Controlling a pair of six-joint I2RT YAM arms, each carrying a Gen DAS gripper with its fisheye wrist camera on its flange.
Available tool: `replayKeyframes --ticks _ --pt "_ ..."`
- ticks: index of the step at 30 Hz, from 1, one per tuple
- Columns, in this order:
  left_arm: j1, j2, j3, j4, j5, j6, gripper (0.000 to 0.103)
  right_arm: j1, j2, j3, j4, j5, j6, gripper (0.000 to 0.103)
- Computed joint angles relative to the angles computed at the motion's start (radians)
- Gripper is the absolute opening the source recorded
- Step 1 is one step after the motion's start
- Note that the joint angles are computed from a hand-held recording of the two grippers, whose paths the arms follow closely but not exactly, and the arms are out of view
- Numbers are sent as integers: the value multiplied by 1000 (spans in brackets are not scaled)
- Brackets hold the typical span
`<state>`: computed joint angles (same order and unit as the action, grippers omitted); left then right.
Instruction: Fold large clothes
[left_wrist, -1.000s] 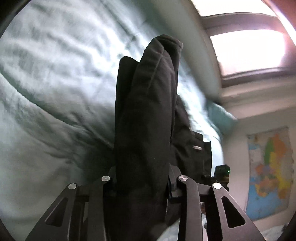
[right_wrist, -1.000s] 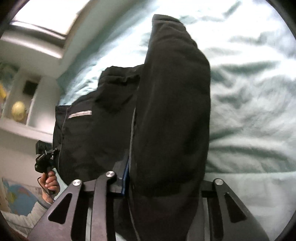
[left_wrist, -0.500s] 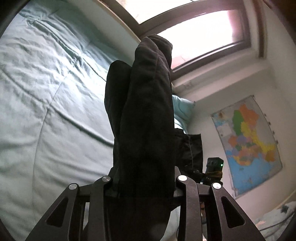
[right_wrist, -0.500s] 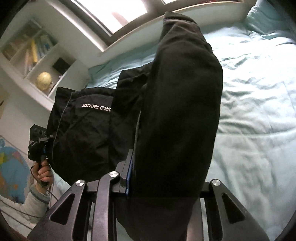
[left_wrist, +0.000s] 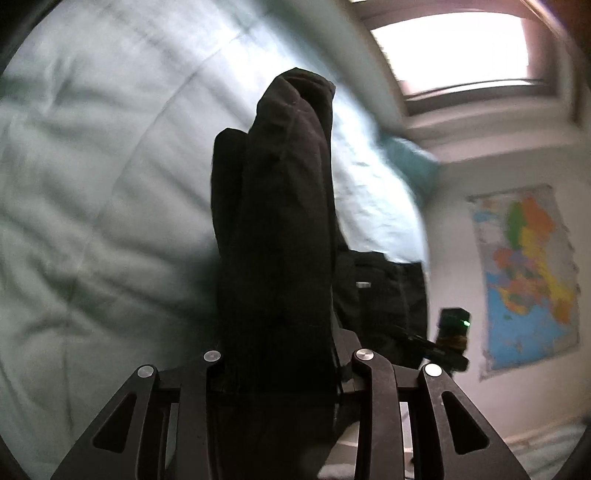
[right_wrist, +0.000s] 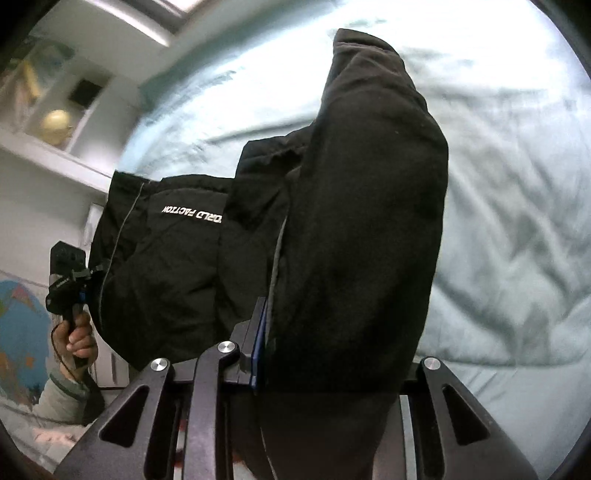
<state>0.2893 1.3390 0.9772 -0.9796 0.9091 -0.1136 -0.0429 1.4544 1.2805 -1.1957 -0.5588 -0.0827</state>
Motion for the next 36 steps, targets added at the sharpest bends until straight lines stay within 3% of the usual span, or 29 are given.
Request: replayKeyframes --ticks 4,7,10,12,14,16,19,20,22,25,29,33,36 --pt "59 75 -94 94 -105 -8 45 -92 4 -130 109 8 56 43" --pt "147 218 -121 112 -41 37 51 -165 44 -183 127 32 85 61" --pt "194 283 -65 -4 -29 137 53 -269 97 -207 130 -3 62 63" --pt "194 193 2 -87 -140 198 53 -323 79 -204 93 -23 50 67" --pt "200 105 96 -175 -276 257 53 -375 44 -185 68 43 7 69" --pt "190 64 172 -235 -350 290 51 -395 -8 -147 16 65 -27 69" --pt "123 34 281 -298 -380 287 51 -262 -125 -96 -28 84 -4 70" --pt "93 23 288 -307 -362 290 52 -157 -128 -34 -37 100 71 75" --pt "-30 0 262 -267 -377 222 52 -32 -157 -34 -23 158 116 78" --pt "-260 9 131 -135 -528 66 52 181 -102 -91 84 281 235 78" --pt "-370 -37 -28 55 -642 -58 52 274 -15 -199 194 415 316 77" --pt "-363 -9 5 33 -641 -99 52 336 -7 -204 198 484 378 77" --pt "-421 -31 97 -59 -734 -126 52 324 -3 -155 143 473 404 77"
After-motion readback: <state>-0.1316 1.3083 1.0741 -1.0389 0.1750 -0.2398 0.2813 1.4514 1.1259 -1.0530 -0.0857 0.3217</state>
